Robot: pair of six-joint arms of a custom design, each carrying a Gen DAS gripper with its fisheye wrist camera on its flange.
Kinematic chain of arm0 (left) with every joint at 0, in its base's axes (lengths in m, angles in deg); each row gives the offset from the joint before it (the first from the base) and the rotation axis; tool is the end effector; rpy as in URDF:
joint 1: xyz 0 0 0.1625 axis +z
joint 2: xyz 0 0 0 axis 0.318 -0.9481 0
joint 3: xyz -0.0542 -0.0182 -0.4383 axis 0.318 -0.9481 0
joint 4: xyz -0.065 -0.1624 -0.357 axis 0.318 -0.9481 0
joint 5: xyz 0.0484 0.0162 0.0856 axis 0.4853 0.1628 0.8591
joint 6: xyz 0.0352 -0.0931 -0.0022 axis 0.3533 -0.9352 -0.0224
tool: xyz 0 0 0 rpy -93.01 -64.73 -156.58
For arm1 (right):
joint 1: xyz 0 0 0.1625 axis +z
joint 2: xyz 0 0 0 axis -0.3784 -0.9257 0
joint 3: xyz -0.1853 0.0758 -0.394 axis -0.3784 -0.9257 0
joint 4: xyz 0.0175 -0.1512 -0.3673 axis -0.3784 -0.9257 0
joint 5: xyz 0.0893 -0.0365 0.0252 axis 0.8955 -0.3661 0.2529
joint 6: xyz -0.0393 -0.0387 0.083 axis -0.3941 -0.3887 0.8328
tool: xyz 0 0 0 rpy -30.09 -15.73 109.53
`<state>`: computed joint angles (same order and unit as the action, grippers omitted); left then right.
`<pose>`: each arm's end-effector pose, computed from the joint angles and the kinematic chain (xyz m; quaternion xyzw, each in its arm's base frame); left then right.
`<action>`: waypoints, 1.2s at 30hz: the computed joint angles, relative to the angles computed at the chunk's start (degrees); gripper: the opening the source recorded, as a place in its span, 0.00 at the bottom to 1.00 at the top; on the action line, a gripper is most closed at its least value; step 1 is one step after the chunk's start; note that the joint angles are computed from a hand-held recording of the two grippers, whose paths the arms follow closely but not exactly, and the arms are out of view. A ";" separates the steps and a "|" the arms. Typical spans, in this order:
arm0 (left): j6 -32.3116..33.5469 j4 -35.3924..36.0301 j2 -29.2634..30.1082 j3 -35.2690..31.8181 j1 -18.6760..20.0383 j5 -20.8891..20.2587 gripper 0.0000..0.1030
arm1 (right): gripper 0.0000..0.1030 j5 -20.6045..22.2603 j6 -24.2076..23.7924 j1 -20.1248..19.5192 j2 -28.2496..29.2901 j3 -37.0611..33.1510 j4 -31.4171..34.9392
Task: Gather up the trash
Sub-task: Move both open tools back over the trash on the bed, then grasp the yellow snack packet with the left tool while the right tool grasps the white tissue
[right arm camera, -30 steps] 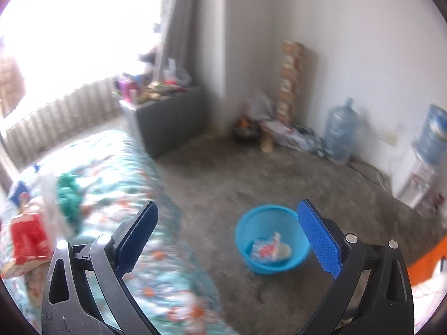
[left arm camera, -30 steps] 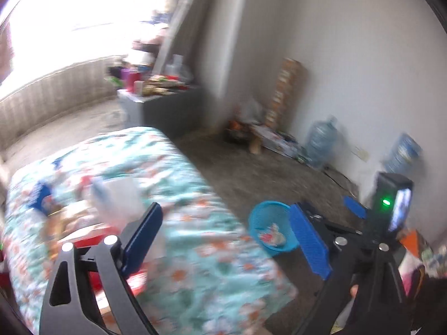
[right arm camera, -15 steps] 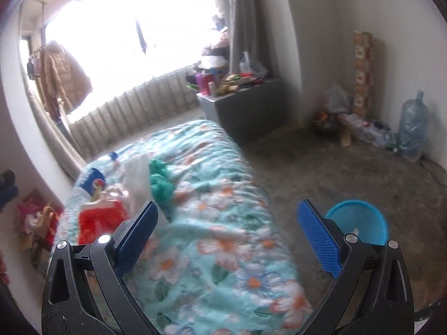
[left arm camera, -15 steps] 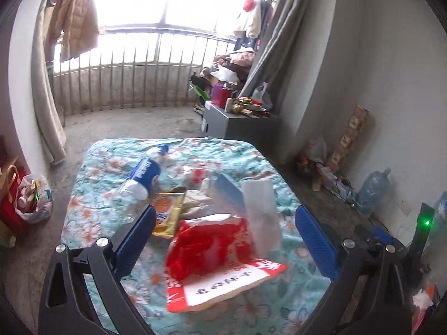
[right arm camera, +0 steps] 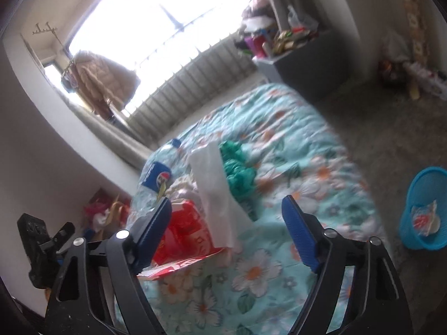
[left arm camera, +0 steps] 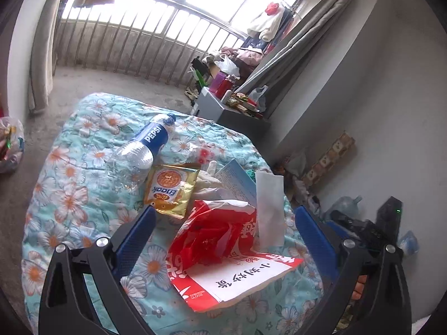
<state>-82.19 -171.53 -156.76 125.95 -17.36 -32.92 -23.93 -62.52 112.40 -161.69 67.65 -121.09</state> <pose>-0.4455 -0.2285 0.2391 -0.0421 0.8371 -0.5196 0.1659 0.1461 -0.4328 0.4943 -0.2577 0.9481 -0.1861 0.0111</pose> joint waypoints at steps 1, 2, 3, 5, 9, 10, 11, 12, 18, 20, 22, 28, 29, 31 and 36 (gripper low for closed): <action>1.84 -3.39 -0.67 1.55 0.08 0.52 0.95 | 0.68 -0.14 0.20 0.21 0.36 -0.02 0.69; 3.38 -5.65 -1.06 2.43 0.35 0.80 0.95 | 0.66 -0.50 0.54 0.75 1.02 -0.18 1.40; 5.36 -7.78 -1.38 3.22 0.83 0.87 0.95 | 0.65 -0.88 0.75 1.23 1.47 -0.27 1.82; 9.81 -10.38 -1.51 3.99 2.44 1.07 0.95 | 0.62 -1.84 1.24 2.21 2.15 -0.32 2.21; 16.42 -9.51 -0.28 2.27 7.57 -1.03 0.92 | 0.59 -3.64 1.91 3.71 3.27 -0.67 2.89; 18.00 -9.10 0.03 1.78 8.82 -1.69 0.87 | 0.59 -4.03 2.00 4.02 3.79 -0.82 2.62; 18.89 -7.09 0.91 0.27 10.78 -3.07 0.85 | 0.58 -4.67 2.08 4.48 3.99 -0.66 2.19; 19.41 -5.90 1.41 -0.58 12.16 -4.07 0.80 | 0.58 -5.00 2.12 4.65 4.20 -0.78 2.03; 28.45 -7.01 4.34 -3.17 19.15 -8.32 0.64 | 0.58 -6.60 2.49 5.52 5.25 -0.69 0.86; 29.92 -5.99 5.25 -4.04 20.16 -9.12 0.63 | 0.57 -6.87 2.62 5.71 5.67 -0.80 0.78; 30.47 -5.02 5.65 -4.62 20.84 -9.86 0.55 | 0.56 -7.00 2.72 5.87 6.06 -0.97 0.86; 32.17 -10.03 4.36 -2.79 21.57 -10.98 0.36 | 0.50 -6.98 2.98 5.89 7.10 -1.01 2.01; 32.06 -11.43 3.77 -2.04 21.47 -10.87 0.34 | 0.49 -6.91 3.04 5.81 7.17 -1.02 2.30; 31.56 -12.42 3.37 -1.72 21.10 -10.39 0.26 | 0.47 -6.68 2.94 5.63 7.06 -0.96 2.72; 27.80 -11.16 2.03 -1.09 19.46 -8.15 0.13 | 0.41 -6.85 2.75 5.21 7.03 -1.02 3.51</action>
